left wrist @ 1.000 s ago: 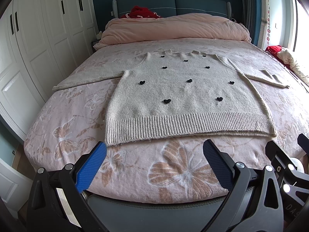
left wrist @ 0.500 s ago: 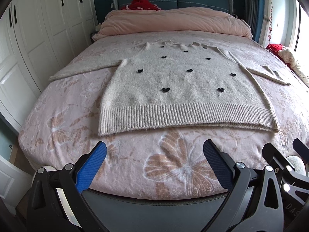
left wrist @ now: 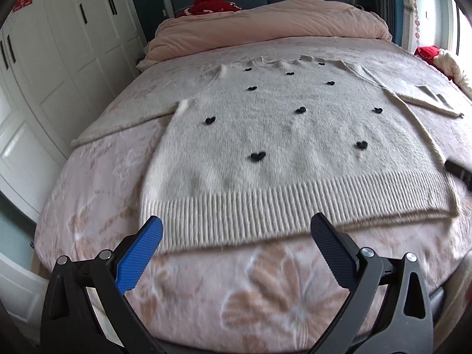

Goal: Fold small clothes
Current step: 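Move both tools down toward the sweater's sleeve and body edge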

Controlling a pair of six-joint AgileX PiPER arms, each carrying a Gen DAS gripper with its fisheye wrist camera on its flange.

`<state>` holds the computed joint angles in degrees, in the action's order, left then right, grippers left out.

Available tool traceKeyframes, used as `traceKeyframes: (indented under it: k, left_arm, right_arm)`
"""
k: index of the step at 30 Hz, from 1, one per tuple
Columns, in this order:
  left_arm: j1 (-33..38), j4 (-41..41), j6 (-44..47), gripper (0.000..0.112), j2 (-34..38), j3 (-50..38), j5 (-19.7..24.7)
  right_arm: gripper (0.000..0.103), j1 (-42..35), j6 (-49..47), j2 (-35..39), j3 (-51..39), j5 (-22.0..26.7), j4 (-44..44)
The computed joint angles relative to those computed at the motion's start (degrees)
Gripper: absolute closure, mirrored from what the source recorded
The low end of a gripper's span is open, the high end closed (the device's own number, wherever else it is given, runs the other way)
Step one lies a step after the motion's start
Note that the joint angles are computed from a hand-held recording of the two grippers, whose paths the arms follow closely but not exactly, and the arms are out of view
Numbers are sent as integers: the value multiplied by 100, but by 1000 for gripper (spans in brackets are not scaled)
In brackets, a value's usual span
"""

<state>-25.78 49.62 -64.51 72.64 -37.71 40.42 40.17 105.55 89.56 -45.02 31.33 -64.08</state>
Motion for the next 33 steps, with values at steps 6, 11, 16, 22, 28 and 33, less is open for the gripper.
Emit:
traceKeyframes:
  k: [6, 11, 16, 22, 28, 33]
  left_arm:
    - [431, -143, 422, 14, 1132, -1019, -195]
    - [671, -397, 698, 14, 1900, -1616, -343]
    - [875, -779, 966, 14, 2225, -1859, -599]
    - [1169, -1221, 1389, 14, 2313, -1797, -844]
    - [1342, -1205, 1413, 14, 2232, -1627, -944]
    - [1491, -1479, 1619, 14, 2070, -1506, -1101]
  right_arm:
    - [5, -2961, -2363, 1131, -1567, -770, 631]
    - [5, -4576, -5112, 2659, -3624, -1050, 3320]
    - [5, -5463, -6489, 3688, -4898, -898, 5753]
    - [28, -5769, -7306, 4155, -5127, -1490, 7492]
    - [92, -5714, -8653, 4221, -5490, -1414, 9013]
    - [92, -5089, -11153, 3657, -5672, -1682, 11164]
